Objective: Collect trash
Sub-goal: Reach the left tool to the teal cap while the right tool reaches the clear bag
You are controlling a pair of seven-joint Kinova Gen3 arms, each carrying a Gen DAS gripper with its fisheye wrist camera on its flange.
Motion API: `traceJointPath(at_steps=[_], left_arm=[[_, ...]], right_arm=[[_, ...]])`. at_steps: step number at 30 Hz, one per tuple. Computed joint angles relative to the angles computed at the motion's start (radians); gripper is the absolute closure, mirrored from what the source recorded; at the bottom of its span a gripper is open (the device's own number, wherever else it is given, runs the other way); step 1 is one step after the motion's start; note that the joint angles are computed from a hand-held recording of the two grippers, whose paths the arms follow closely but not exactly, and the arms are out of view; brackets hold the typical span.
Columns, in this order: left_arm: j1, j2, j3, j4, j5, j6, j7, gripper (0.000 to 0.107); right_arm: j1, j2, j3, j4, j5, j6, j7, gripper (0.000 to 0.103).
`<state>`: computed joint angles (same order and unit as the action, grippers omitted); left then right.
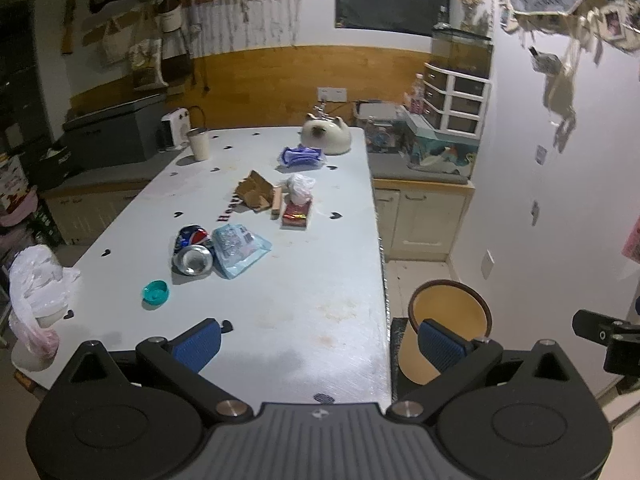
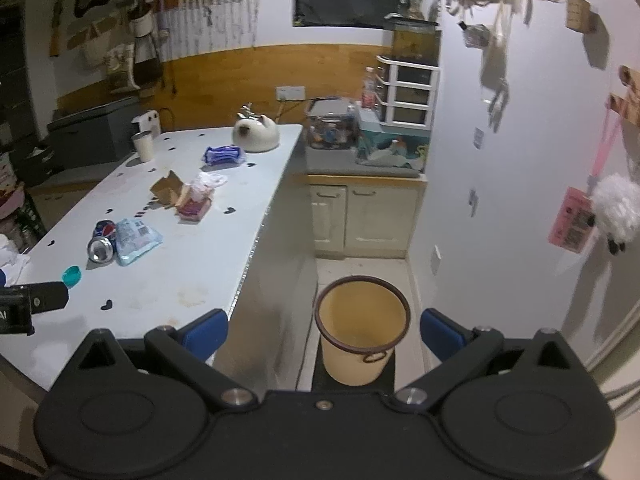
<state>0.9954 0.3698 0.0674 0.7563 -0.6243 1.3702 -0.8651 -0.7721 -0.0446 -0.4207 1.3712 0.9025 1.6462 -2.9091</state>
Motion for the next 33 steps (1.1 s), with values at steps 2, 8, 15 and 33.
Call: traceJointPath(at_steps=[2, 8, 15, 33], left_arm=[[-0.015, -0.012, -0.006, 0.022, 0.001, -0.016, 0.011, 0.005], [-0.111, -0.051, 0.0, 0.094, 0.024, -0.071, 0.008, 0.004], [-0.32, -0.051, 0.007, 0.096, 0.128, -0.156, -0.153, 0.005], [-0.72, 0.225, -0.014, -0.229, 0.508, -0.128, -0.653, 0.005]], right_arm=[[0.004, 0.006, 0.008, -0.01, 0.001, -0.021, 0.022, 0.0], [-0.001, 0.058, 0.042, -0.056, 0.021, -0.085, 0.053, 0.0], [-0.046, 0.194, 0.132, -0.197, 0.04, -0.141, 0.08, 0.0], [-0.063, 0.755, 0.354, -1.031, -0.089, -0.201, 0.501, 0.0]])
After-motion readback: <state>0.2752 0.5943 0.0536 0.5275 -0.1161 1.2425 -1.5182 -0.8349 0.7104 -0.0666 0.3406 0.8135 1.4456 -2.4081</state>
